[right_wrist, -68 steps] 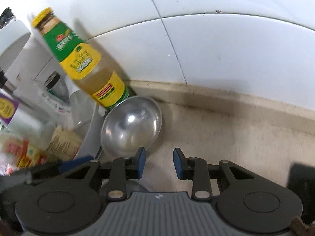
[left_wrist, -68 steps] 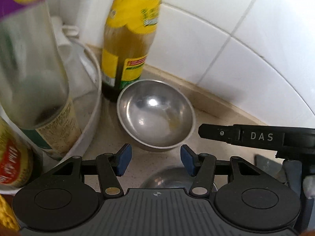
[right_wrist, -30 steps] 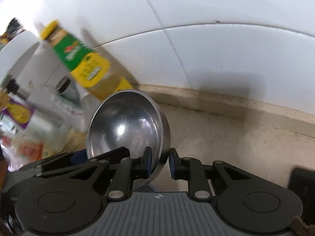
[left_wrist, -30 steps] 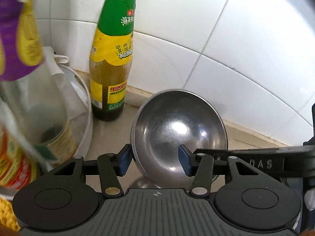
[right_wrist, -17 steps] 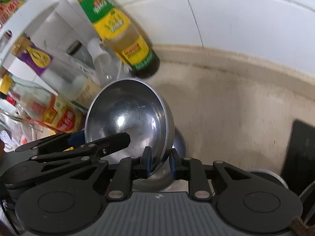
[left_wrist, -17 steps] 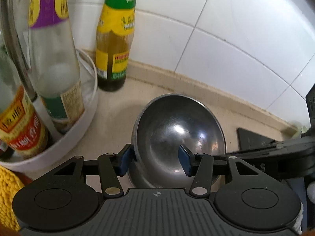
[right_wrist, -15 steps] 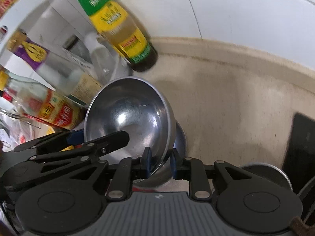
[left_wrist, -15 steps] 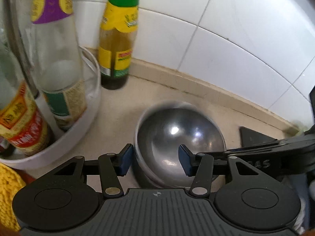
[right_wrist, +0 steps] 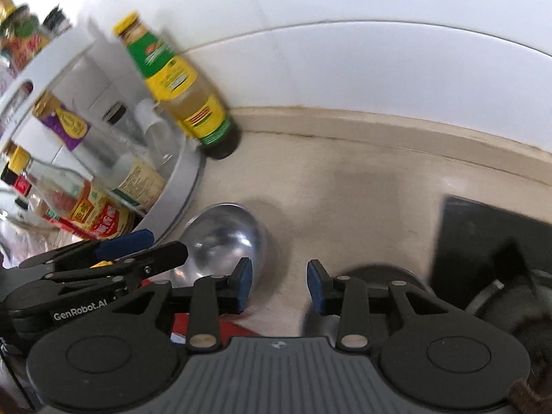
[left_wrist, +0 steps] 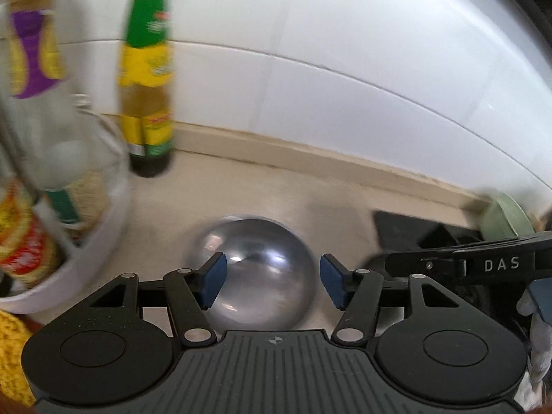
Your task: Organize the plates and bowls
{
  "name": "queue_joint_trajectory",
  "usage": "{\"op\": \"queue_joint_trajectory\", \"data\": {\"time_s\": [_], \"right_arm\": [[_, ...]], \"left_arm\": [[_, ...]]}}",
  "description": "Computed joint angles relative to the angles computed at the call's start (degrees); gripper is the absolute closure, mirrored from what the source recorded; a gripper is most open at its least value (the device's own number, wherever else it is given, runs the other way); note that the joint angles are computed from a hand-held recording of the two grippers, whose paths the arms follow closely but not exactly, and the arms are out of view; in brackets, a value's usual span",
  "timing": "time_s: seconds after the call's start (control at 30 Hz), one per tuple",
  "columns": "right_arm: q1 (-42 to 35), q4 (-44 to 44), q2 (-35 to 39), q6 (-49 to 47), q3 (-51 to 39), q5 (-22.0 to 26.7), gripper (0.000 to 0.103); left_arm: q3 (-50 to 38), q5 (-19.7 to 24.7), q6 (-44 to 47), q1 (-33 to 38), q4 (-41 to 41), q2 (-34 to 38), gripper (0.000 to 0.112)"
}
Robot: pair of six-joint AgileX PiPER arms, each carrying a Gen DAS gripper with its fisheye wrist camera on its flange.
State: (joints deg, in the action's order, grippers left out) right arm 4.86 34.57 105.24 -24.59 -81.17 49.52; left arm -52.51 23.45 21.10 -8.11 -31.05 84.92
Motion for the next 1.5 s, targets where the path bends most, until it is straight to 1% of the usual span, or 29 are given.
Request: {"op": "queue_joint_trajectory", "data": {"time_s": [0.07, 0.2, 0.3, 0.43, 0.5, 0.73, 0.93, 1.1, 1.17, 1.27, 1.37, 1.5], "right_arm": [[-2.4, 0.3, -2.6, -0.2, 3.5, -0.8, 0.07], [-6.7, 0.2, -6.3, -0.3, 9.2, -2.6, 0.07], [-9.3, 1.0, -7.6, -1.0, 12.2, -3.1, 0.07], [-10.7, 1.7, -7.5, -2.3, 14.3, -3.5, 0.07], [-10.7, 1.9, -6.8, -2.9, 14.6, -3.6, 0.07], [-11.0, 3.7, -3.8, -5.9, 13.7, -2.9, 0.069], [-11.6, 5.3, -1.3, -8.6, 12.1, -1.7, 0.069], [-12.1, 6.7, 0.0, -10.8, 11.5, -0.8, 0.069], [-12.3, 7.4, 0.2, -11.8, 11.6, -0.7, 0.069], [-12.4, 7.9, 0.5, -12.9, 11.6, -0.5, 0.069], [-12.5, 8.6, 0.5, -13.5, 11.8, -0.7, 0.069], [-13.0, 9.2, 0.7, -14.2, 11.8, -0.6, 0.07]], "left_arm": [[-0.8, 1.4, 1.2, -2.3, -1.3, 1.2, 0.045], [-1.5, 2.2, 3.0, -6.5, -3.0, 3.5, 0.045], [-2.0, 2.5, 3.4, -9.0, -2.9, 5.3, 0.045], [-2.3, 2.3, 0.9, -10.9, -0.9, 7.2, 0.045], [-2.5, 1.9, -1.5, -12.1, 0.9, 7.9, 0.045], [-3.6, 0.8, -3.9, -14.1, 2.7, 10.6, 0.043], [-3.9, -1.1, -9.5, -15.9, 8.2, 11.6, 0.043], [-4.2, -2.7, -14.3, -17.1, 13.2, 12.4, 0.049], [-4.5, -2.7, -14.9, -17.2, 13.7, 12.9, 0.051], [-5.1, -2.9, -16.0, -17.3, 15.0, 13.8, 0.051], [-5.1, -3.5, -16.9, -17.6, 16.5, 14.2, 0.055], [-5.4, -3.6, -15.8, -17.7, 15.7, 14.6, 0.055]]}}
